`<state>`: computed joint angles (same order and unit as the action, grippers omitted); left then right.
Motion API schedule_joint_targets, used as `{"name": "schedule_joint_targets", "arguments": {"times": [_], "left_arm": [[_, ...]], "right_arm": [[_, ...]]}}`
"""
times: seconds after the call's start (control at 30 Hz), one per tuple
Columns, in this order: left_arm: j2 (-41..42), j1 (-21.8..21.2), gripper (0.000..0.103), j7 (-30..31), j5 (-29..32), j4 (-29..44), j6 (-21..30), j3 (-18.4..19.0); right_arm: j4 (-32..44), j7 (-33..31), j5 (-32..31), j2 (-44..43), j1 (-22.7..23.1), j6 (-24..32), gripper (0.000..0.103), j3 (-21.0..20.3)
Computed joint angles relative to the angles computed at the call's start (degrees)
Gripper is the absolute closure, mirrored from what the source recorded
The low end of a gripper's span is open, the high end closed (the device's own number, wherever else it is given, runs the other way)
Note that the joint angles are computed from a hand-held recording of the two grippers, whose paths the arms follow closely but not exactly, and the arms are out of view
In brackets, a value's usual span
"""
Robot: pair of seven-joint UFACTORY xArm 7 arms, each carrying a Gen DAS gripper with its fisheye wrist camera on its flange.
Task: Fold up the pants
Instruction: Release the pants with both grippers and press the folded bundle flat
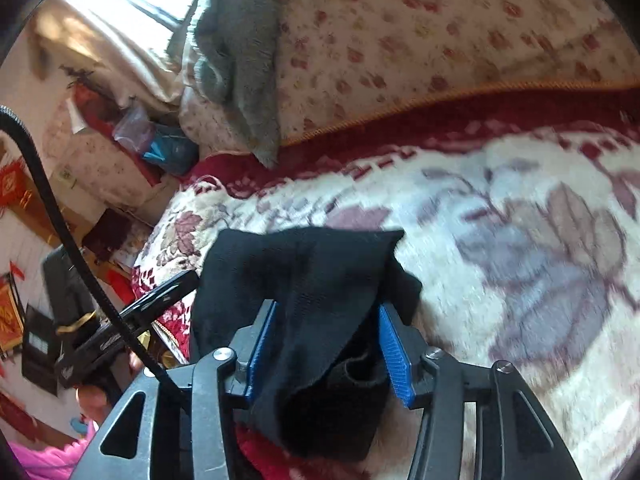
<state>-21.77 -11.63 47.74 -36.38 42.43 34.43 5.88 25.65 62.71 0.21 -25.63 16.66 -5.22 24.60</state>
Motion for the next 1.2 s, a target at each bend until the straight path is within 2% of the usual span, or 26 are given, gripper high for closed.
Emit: {"name": "schedule_joint_targets", "arguments": {"times": [0.07, 0.1, 0.23, 0.27, 0.3, 0.43, 0.57, 0.67, 0.83, 1.2], "left_arm": [[1.1, -0.8, 0.05, 0.7, -1.2, 0.2, -1.5, -0.1], [1.6, -1.0, 0.05, 1.0, -1.7, 0.4, -2.3, -0.3], [3.7, -1.5, 0.05, 1.0, -1.4, 0.8, -4.9, -1.8], [4.4, -1.5, 0.05, 0.6, -1.0, 0.6, -5.6, -2.3], [4.7, -1.6, 0.05, 0.6, -0.8, 0.4, -6.0, -2.4], [4.4, -2.9, 0.05, 2.6, -2.1, -1.3, -9.7, -2.4], [3.8, -2.7, 0.05, 2.3, -2.6, -0.5, -7.1, -1.2], [2.5, -1.9, 0.05, 1.7, -2.5, -0.3, -4.8, -0.7], [-1.2, -1.0, 0.05, 0.9, -1.2, -1.8, -3.7, -0.3], [-9.5, -1.8, 0.05, -1.1, 1.3, -5.5, -3.8, 2.2]], "right_arm": [[-1.1, -1.6, 0.0, 1.8, 3.8, -4.5, 0.091, -4.4], [-1.2, -2.0, 0.4, 1.7, 4.1, -4.5, 0.093, -4.7], [-0.7, -2.6, 0.6, -1.3, 0.1, 1.4, 0.093, -1.1], [0.2, -2.6, -0.1, -1.9, -0.9, 5.4, 0.093, -0.2], [0.7, -2.5, -0.8, -1.7, -1.1, 7.1, 0.093, -0.1], [1.2, -1.2, -3.5, -1.4, -2.0, 8.8, 0.093, 0.7], [2.4, 0.4, -5.5, -1.8, -2.3, 12.0, 0.093, 0.8], [1.9, 3.2, -6.1, -2.9, -2.6, 10.5, 0.093, 1.3], [2.7, 5.7, -6.6, -4.7, -2.3, 11.9, 0.086, 2.2], [6.8, 11.3, -10.6, -5.4, -4.4, 14.9, 0.061, 6.4]]}}
